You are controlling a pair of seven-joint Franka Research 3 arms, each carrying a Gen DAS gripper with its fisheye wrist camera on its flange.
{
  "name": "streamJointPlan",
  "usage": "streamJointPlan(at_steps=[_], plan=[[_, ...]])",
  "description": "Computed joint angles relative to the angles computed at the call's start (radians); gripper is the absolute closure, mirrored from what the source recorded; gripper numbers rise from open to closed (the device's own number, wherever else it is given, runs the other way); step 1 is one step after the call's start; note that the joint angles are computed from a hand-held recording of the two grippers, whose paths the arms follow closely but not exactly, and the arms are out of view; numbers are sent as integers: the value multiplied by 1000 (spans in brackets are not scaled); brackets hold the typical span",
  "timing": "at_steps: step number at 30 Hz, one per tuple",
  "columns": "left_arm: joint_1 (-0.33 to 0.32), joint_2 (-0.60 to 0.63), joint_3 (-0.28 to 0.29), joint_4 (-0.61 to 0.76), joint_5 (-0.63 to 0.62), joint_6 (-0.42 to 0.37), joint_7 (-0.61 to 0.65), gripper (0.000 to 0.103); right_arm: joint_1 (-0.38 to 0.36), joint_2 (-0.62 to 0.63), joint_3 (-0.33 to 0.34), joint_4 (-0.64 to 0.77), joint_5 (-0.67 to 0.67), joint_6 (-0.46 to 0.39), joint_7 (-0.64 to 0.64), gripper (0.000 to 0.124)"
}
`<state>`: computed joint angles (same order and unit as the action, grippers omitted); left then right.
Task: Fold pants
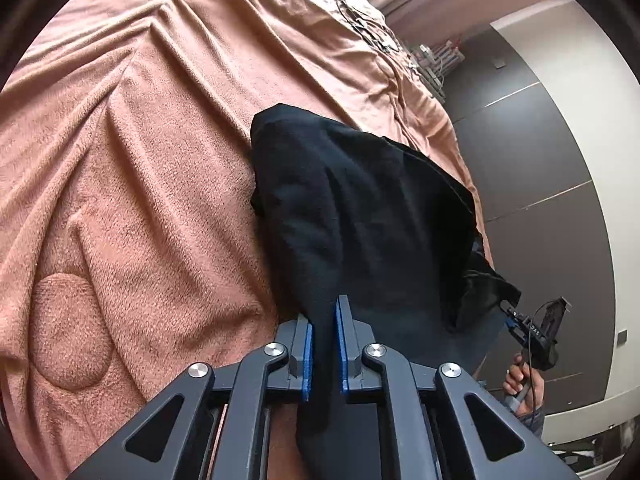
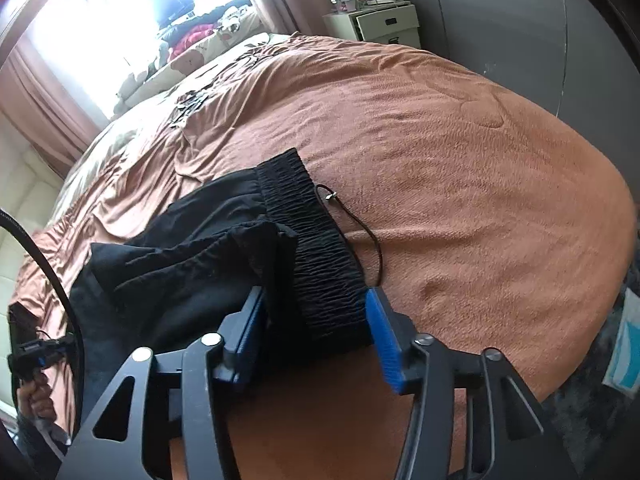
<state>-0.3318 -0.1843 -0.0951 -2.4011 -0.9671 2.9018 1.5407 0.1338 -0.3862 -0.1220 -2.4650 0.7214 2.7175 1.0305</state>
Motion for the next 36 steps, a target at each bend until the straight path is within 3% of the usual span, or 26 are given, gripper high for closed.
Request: streamJointPlan(at_steps=[2, 6, 13, 19, 26, 36], plan=[[38, 14, -27, 3, 123, -8, -132, 96, 3, 35, -7, 28, 0, -22, -5, 74], [63, -7, -43, -20, 276, 9, -280, 98, 4, 93, -12, 76, 30, -80, -36, 74], [54, -111, 10, -86, 413, -4, -391, 98, 2, 77, 20, 92, 24, -150, -57, 81], [92, -259, 40, -193, 562, -42, -528, 98, 31, 71, 37, 88, 52, -199, -103, 82], [148, -440, 71, -311, 708, -102, -652, 98, 74, 100, 71, 114, 70, -222, -114, 85], [231, -686, 122, -444, 830, -211, -726, 98, 150, 176, 144, 170, 61, -202, -88, 93]])
